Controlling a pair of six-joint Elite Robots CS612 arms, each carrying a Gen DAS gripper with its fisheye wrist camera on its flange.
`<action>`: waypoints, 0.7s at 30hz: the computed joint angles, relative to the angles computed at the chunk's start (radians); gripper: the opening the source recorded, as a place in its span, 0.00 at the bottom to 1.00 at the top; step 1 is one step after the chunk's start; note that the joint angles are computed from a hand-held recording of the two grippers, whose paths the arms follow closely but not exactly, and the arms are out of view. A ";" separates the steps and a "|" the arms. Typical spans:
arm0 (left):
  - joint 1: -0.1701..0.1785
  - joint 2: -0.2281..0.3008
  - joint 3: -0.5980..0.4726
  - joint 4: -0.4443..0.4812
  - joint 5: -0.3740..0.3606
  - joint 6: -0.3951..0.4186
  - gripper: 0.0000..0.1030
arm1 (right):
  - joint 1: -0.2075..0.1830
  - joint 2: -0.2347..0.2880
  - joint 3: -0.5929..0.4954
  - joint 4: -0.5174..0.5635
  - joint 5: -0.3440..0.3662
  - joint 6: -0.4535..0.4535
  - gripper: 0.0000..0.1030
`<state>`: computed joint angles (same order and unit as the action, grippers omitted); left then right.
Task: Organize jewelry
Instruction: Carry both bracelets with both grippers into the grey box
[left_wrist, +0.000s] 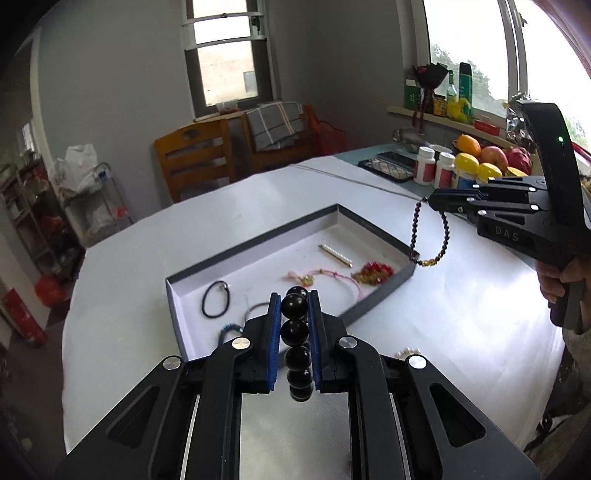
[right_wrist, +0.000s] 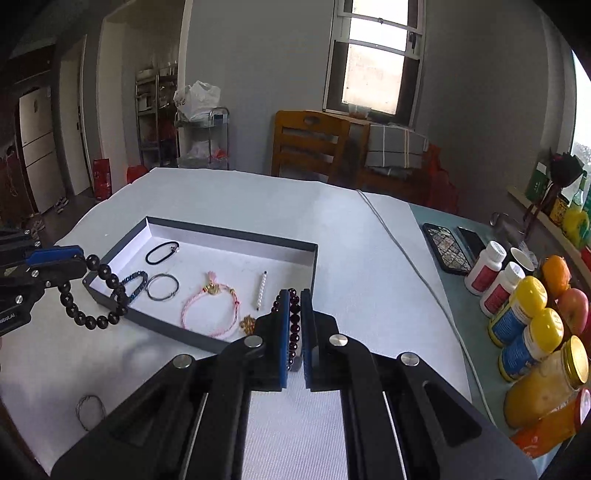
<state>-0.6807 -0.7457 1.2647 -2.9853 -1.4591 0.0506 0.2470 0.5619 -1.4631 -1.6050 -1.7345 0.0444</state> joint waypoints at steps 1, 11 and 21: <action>0.002 0.017 -0.037 0.014 0.011 0.001 0.14 | -0.002 -0.009 0.018 -0.006 0.009 0.001 0.05; 0.020 0.198 -0.374 0.226 0.022 -0.018 0.14 | -0.018 -0.108 0.269 -0.113 0.098 0.035 0.05; 0.032 0.296 -0.527 0.392 0.101 -0.077 0.14 | -0.023 -0.154 0.400 -0.094 0.094 0.072 0.05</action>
